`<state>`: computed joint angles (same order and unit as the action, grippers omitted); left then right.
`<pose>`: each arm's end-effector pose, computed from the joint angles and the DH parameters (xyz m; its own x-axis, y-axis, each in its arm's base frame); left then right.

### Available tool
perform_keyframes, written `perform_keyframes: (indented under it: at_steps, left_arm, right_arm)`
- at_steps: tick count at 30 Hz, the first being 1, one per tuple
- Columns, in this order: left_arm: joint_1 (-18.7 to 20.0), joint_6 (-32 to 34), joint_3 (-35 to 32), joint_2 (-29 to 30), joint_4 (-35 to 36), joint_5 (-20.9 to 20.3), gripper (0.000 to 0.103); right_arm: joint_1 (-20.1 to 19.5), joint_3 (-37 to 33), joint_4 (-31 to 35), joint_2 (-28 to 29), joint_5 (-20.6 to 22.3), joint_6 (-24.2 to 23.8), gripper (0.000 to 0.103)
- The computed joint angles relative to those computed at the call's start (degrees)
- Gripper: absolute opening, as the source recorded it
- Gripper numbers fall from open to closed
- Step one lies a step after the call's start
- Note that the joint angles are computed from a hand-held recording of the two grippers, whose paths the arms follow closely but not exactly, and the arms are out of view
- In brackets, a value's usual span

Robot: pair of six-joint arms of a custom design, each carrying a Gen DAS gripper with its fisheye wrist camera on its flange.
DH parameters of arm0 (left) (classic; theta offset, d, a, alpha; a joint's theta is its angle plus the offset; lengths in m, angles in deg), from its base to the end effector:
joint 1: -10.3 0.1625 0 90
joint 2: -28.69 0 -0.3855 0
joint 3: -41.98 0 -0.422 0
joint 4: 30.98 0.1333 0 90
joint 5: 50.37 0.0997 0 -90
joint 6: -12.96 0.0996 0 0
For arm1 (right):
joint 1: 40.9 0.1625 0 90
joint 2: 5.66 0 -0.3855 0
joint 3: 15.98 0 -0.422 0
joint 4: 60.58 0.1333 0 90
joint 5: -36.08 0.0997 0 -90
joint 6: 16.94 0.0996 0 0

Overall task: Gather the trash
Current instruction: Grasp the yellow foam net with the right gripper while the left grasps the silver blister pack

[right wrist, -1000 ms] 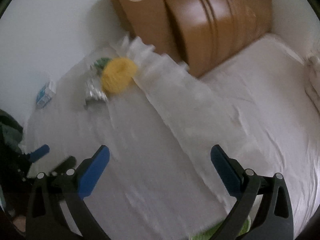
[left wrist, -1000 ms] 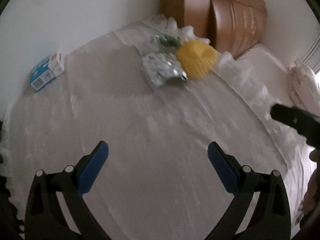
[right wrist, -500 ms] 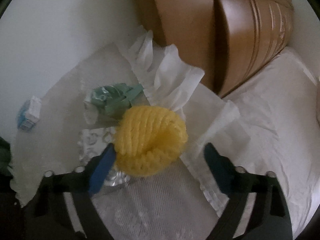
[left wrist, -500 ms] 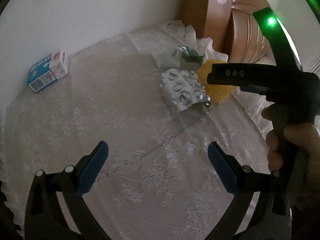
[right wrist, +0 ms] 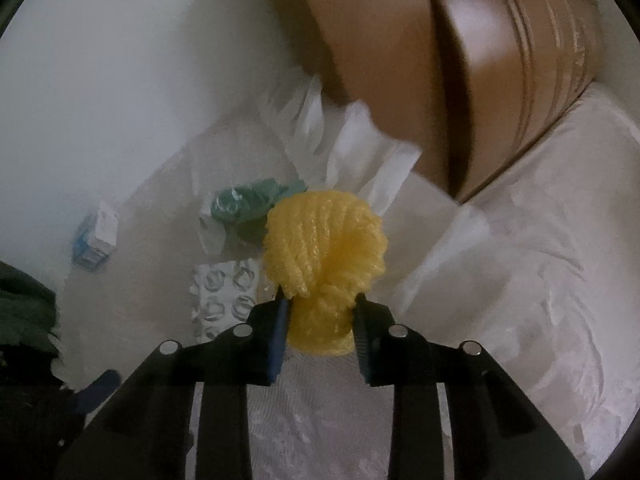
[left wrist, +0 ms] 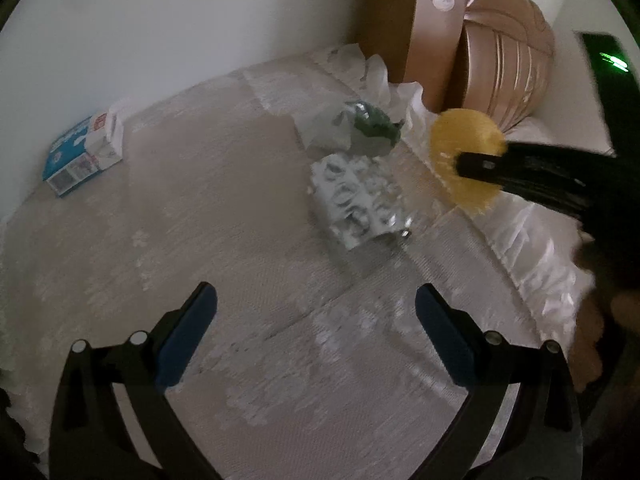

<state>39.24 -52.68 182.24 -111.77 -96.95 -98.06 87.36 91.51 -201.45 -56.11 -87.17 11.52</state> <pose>-0.0660 -0.2654 0.3017 -0.7787 -0.0820 -0.6220 0.2210 0.8920 -0.3943 0.4118 -0.3951 0.0121 -0.8386 -0.1239 0.5305 -0.2457 0.9551 -0.1653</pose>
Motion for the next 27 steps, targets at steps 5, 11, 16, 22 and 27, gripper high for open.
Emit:
perform_keyframes:
  at_steps: [5,11,16,22,27]
  left_arm:
    - [8.33,9.05,-0.34,10.23,-17.55,0.1,0.095]
    - [14.28,12.53,-2.56,22.33,-25.9,1.47,0.095]
    - [16.38,12.86,-2.9,25.04,-28.99,1.31,0.084]
    - [17.42,13.67,-3.14,26.99,-30.33,1.69,0.068]
    - [15.18,11.54,-3.37,25.11,-25.89,2.28,0.066]
  right_arm:
    - [1.5,4.54,0.45,-6.38,-3.13,2.37,0.029]
    - [2.85,7.45,5.65,-11.88,-5.21,5.32,0.029]
    - [3.48,11.86,8.68,-17.39,-4.51,8.15,0.029]
    - [4.53,15.8,10.23,-21.41,-3.28,10.04,0.029]
    - [6.24,17.51,12.39,-23.92,-2.61,13.08,0.029]
